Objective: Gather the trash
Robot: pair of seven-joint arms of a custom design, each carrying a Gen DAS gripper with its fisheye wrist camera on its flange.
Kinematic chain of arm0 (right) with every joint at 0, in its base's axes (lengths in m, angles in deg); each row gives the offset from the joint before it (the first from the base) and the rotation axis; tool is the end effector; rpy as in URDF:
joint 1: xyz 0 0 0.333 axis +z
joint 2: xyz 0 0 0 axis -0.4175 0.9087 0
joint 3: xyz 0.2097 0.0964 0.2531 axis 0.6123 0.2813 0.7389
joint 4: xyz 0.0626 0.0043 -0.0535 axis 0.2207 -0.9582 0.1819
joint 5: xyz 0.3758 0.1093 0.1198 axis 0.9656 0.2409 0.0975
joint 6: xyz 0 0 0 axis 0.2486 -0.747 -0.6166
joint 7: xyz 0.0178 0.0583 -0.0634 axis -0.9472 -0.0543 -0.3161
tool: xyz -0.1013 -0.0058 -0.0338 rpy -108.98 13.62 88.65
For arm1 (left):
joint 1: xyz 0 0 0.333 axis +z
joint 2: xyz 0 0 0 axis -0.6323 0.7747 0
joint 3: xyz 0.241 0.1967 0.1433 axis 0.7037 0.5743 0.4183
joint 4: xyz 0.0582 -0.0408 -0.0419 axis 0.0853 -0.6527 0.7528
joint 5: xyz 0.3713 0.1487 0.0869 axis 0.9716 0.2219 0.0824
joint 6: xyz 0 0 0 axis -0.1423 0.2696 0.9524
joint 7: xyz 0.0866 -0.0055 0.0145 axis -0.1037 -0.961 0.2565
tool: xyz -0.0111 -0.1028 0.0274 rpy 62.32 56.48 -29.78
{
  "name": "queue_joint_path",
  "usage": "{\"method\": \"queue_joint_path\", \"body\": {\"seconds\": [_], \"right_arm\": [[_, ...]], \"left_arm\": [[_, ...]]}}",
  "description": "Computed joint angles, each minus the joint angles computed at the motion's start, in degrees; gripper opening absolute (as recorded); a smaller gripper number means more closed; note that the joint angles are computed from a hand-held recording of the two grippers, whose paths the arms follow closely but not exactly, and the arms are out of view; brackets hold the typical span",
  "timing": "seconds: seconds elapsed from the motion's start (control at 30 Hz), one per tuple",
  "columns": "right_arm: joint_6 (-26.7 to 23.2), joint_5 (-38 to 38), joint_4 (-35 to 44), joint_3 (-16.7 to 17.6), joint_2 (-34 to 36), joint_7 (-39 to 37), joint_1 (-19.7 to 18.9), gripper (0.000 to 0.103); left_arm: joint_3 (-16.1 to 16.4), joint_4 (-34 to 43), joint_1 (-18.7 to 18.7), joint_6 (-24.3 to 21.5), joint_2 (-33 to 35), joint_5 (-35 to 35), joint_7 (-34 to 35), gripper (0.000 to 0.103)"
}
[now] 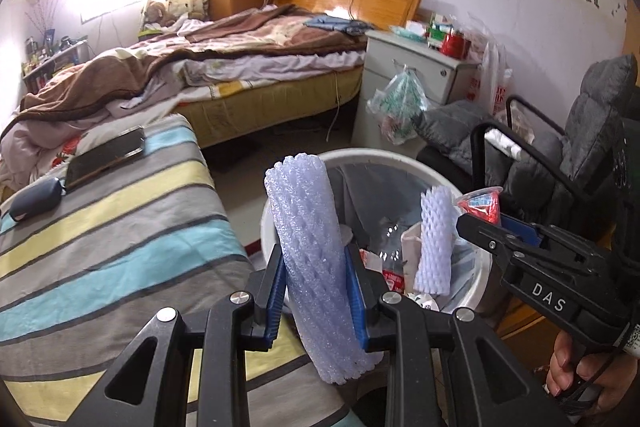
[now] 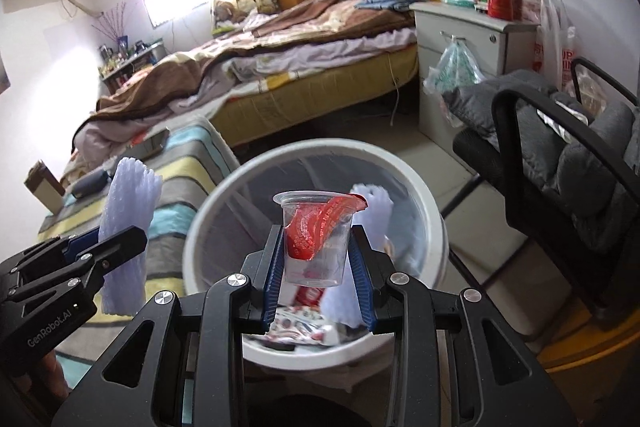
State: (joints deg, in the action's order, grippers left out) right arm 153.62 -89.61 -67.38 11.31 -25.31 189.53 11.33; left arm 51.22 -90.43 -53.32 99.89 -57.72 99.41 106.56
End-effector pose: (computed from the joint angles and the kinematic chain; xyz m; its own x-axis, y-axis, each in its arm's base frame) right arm 0.5484 0.3958 0.4254 0.1755 -0.9646 -0.1968 -0.7257 0.0083 -0.6880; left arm 0.5632 -0.2425 0.4332 -0.1235 -0.9877 0.0956 -0.7188 0.0226 -0.6948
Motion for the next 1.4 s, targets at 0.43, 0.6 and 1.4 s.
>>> {"method": "queue_joint_path", "body": {"seconds": [0.43, 0.6, 1.4], "right_arm": [[-4.80, 2.89, 1.00, 0.91, 1.33, -4.41, -1.21, 0.035], [-5.09, 1.15, 0.95, 0.53, 1.28, -3.34, -1.01, 0.057], [-2.74, -19.46, -1.89, 0.07, -2.88, 18.59, 0.09, 0.058]], "left_arm": [[1.55, 2.47, -1.74, -0.54, 3.37, -2.74, 0.88, 0.042], [1.82, 2.68, -2.01, -0.29, 3.70, -2.45, 0.38, 0.048], [-0.55, -3.87, 1.77, -2.63, -5.29, 24.96, -27.64, 0.052]]}}
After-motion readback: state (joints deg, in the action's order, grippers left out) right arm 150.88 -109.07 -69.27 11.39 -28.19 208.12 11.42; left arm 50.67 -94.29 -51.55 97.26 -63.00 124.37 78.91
